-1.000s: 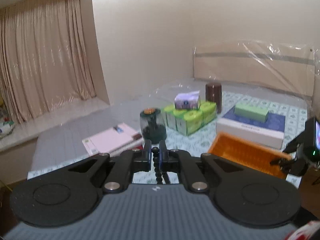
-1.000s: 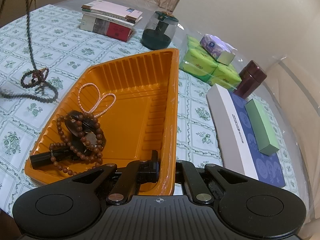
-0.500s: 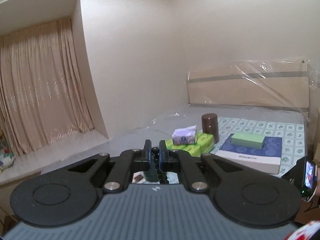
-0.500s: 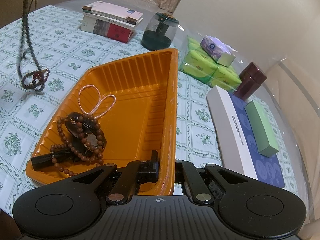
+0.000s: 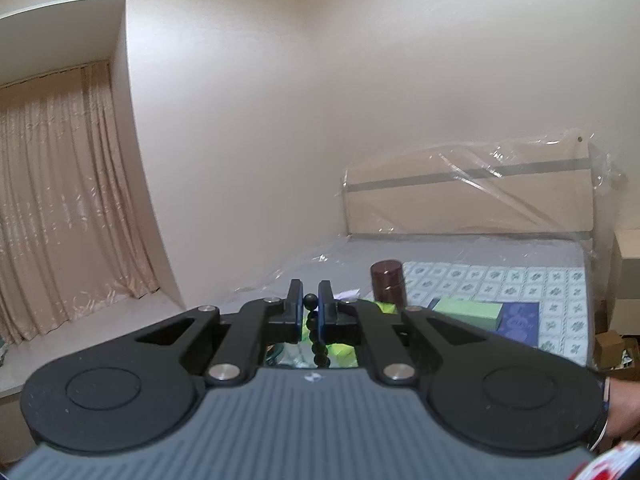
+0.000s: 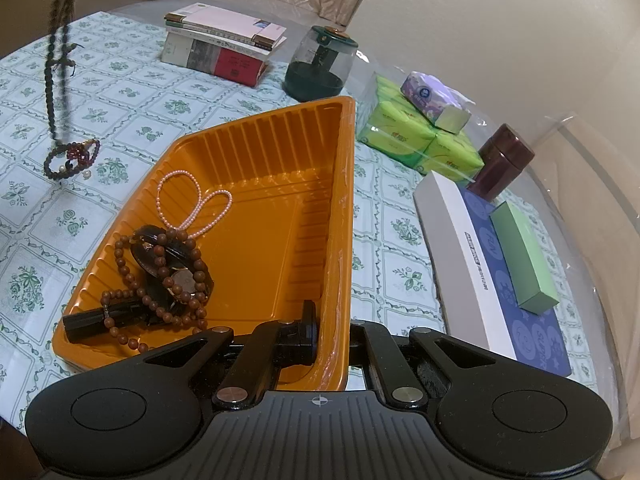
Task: Organize jewelry
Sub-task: 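Lift the dark bead strands high above the orange tray, then lower the dark bead strands into the tray and open the left gripper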
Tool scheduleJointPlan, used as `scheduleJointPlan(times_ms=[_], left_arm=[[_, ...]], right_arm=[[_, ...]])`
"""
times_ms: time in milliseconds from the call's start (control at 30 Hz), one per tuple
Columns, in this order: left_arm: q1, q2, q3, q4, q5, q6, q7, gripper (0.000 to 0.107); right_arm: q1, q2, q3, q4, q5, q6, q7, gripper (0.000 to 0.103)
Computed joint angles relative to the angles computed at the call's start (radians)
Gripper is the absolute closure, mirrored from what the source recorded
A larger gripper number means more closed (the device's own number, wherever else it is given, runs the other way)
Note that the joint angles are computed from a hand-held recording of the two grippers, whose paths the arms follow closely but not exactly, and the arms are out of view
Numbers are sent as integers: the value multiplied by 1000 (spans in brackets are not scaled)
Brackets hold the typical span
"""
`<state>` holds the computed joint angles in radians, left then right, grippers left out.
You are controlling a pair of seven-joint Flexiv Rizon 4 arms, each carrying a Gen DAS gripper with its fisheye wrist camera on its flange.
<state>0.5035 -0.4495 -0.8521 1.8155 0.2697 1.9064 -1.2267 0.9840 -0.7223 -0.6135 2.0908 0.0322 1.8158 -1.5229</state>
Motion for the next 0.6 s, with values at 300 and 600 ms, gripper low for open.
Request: scheduleJointPlan(times_ms=[300,600], left_arm=[[-123,-87,28,-105,-42,-43,63,101],[-310,-192,144,-168,-162,-169,197,101]], right_arm=[[-2,-1,3,-1,1,2,-1,99],[-13,-2,15,-2,2,7,-4,99]])
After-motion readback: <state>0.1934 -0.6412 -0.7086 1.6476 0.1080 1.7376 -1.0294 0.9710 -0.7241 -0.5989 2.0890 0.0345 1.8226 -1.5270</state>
